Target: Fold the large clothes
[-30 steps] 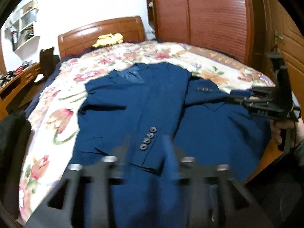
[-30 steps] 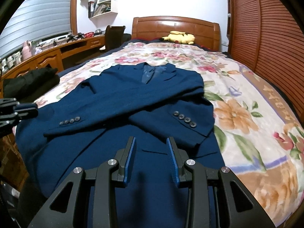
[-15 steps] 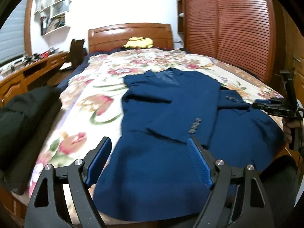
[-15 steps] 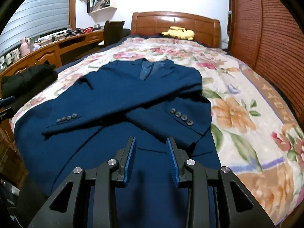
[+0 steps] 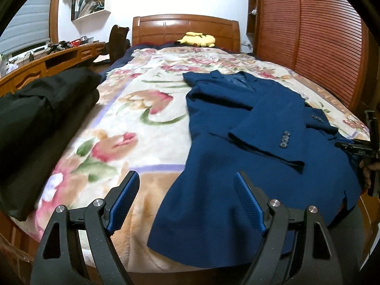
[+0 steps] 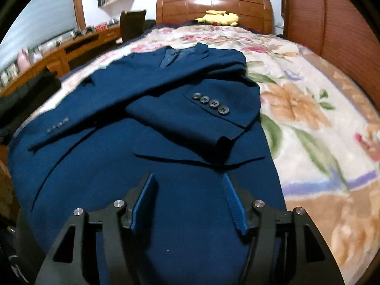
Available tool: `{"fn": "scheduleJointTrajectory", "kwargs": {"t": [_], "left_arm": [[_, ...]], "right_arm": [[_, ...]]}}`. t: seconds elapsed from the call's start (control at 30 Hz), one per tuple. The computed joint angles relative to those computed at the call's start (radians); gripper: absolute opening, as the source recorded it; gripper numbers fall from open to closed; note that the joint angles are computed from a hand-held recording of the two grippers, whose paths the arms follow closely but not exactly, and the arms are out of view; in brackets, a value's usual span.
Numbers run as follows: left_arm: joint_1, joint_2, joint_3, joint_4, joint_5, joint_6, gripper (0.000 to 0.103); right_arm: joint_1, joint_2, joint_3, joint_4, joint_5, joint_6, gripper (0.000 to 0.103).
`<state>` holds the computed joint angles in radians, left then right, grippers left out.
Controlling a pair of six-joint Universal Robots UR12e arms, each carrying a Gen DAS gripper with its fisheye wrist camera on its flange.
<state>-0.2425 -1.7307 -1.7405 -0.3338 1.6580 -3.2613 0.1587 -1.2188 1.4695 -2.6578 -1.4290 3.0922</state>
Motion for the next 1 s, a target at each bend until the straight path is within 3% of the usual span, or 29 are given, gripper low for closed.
{"fn": "scheduleJointTrajectory", "kwargs": {"t": [0.1,0.3,0.53,0.63,0.77,0.9,1.0], "left_arm": [[0.004,-0.002,-0.005,-0.008,0.004,-0.007,0.082],[0.009,-0.003,-0.017,-0.022,0.001,-0.011,0.082],[0.012,0.0,-0.033,-0.005,-0.015,-0.011,0.082],[0.017,0.005,-0.044,0.009,-0.04,-0.016,0.074],[0.024,0.017,-0.063,0.029,-0.069,-0.014,0.062],[0.029,0.028,-0.082,0.041,-0.097,-0.016,0.059],[0.027,0.033,-0.085,0.036,-0.105,-0.009,0.047]], "right_arm": [[-0.009,-0.004,0.017,-0.026,0.033,0.0,0.062],[0.002,-0.013,0.015,0.001,-0.028,-0.028,0.066],[0.003,-0.069,0.051,0.038,-0.106,-0.066,0.066],[0.0,-0.09,0.069,0.052,-0.146,-0.079,0.066],[-0.013,-0.111,0.089,0.085,-0.139,-0.073,0.066],[-0.026,-0.123,0.094,0.115,-0.078,-0.073,0.066],[-0.034,-0.127,0.094,0.136,-0.006,-0.094,0.06]]}}
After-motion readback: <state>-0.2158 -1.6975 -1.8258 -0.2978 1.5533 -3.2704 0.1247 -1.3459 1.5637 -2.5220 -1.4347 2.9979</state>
